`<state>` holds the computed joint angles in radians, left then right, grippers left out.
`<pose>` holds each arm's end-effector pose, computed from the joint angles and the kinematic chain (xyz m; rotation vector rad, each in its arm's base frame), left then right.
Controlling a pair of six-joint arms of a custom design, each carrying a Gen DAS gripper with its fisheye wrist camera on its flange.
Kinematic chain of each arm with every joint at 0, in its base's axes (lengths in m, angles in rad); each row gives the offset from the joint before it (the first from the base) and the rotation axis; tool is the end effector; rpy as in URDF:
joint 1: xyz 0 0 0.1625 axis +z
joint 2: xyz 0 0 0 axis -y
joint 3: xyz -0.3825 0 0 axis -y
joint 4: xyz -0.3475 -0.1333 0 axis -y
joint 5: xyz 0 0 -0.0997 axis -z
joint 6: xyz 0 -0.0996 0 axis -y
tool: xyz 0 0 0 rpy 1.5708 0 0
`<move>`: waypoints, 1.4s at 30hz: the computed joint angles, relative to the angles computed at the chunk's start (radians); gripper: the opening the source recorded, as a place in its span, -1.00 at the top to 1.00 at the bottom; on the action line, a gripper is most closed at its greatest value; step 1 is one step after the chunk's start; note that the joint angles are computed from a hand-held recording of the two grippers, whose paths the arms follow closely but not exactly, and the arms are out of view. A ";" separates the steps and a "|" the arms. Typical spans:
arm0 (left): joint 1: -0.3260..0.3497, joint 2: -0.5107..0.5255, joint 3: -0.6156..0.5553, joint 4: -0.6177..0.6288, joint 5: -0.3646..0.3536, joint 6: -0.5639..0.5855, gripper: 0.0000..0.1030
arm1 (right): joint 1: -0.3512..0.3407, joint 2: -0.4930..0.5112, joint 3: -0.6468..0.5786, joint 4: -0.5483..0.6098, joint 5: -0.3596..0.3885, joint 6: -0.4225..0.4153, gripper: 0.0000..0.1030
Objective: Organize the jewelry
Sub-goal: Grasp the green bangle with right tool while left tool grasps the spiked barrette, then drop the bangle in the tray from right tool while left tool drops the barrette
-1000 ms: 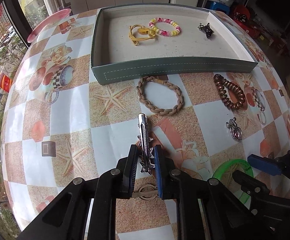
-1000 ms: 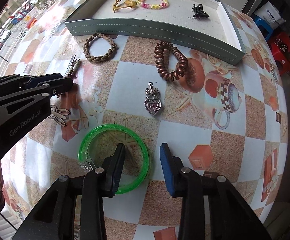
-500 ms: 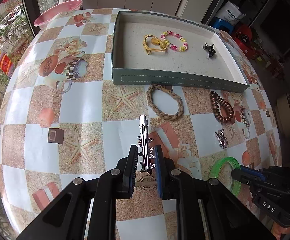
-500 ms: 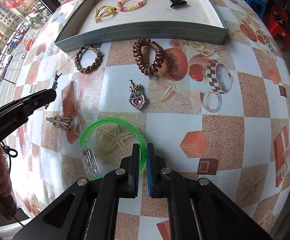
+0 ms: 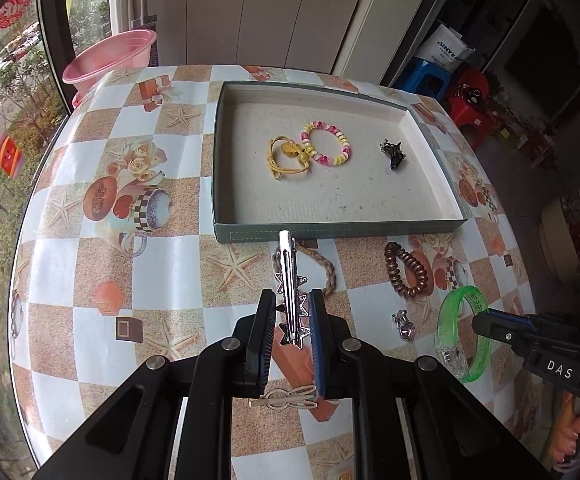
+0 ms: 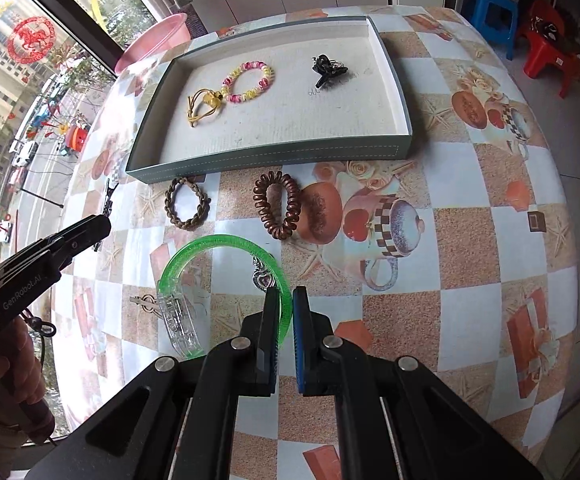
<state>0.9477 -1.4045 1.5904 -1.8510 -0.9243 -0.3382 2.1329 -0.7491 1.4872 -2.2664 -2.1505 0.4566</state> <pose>-0.1416 -0.5282 0.4057 0.3240 2.5444 -0.5045 0.4041 -0.4938 0.1017 0.1533 -2.5914 0.3294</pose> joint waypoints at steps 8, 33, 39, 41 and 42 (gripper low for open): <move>0.004 0.096 -0.118 -0.033 -0.009 0.071 0.43 | -0.022 0.057 -0.169 0.029 -0.029 -0.081 0.87; 0.132 0.420 -0.442 0.126 -0.035 0.083 0.43 | -0.156 0.346 -0.646 0.311 -0.010 -0.151 0.87; 0.137 0.463 -0.476 0.168 0.011 0.080 0.43 | -0.175 0.394 -0.727 0.382 -0.024 -0.148 0.87; 0.137 0.470 -0.474 0.155 0.028 0.080 0.43 | -0.176 0.403 -0.743 0.379 -0.036 -0.154 0.87; 0.138 0.478 -0.485 0.156 0.038 0.080 0.43 | -0.176 0.410 -0.754 0.380 -0.047 -0.156 0.87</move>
<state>1.0855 -0.9260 1.1058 -1.6948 -0.8861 -0.2587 1.9573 -0.3396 0.7332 -1.8863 -2.1973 0.3003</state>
